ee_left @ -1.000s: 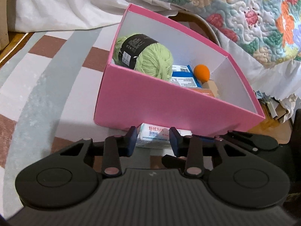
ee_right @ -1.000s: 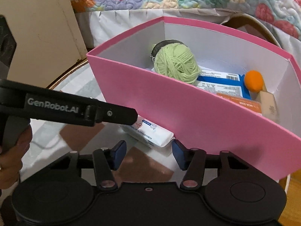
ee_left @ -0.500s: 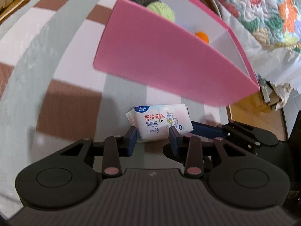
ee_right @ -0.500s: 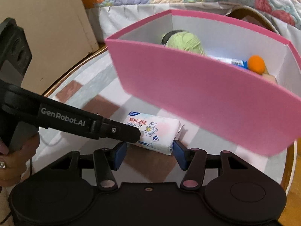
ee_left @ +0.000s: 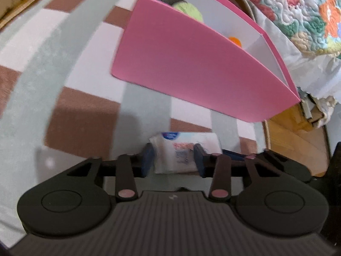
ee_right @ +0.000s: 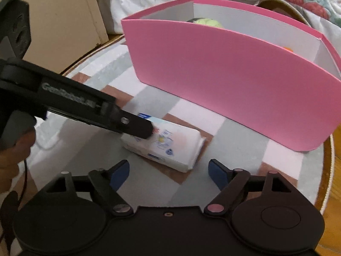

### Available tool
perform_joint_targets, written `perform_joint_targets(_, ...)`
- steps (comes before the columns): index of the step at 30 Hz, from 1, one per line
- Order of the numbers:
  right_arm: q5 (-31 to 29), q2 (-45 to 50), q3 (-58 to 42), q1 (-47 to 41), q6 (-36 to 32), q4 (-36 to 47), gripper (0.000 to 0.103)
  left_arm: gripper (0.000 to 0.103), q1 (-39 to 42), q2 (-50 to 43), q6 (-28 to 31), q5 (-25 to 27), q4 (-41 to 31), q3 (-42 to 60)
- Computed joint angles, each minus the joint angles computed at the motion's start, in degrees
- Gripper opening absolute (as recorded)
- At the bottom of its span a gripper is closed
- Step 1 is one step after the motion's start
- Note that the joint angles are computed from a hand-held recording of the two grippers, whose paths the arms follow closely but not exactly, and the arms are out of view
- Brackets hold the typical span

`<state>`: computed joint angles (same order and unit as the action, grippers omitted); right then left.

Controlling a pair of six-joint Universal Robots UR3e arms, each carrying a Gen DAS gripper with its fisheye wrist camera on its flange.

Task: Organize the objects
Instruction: 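Close the right tool on the white wipes packet and lift it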

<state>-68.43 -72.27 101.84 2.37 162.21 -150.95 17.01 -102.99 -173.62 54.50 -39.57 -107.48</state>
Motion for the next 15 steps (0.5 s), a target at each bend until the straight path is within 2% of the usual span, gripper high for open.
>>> perform_joint_targets(3, -0.47, 0.51, -0.18, 1.39, 2.04, -0.80, 0.091, 0.036, -0.63, 0.78, -1.47, 0.74, 1.61, -1.33)
perform_joint_targets(7, -5.24, 1.14, 1.62, 4.06, 0.74, -5.75, 0.092, 0.036, -0.12, 1.30, -1.62, -0.29, -0.53, -1.38)
perform_joint_targets(10, -5.49, 1.07, 3.65, 4.11, 0.42, -9.02, 0.092, 0.036, -0.62, 1.50, -1.95, 0.23, 0.26, -1.73)
perform_joint_targets(15, -7.06, 0.71, 5.14, 4.28, 3.59, -12.19, 0.078, 0.036, -1.45, 2.72, -1.99, 1.36, 2.23, -3.47)
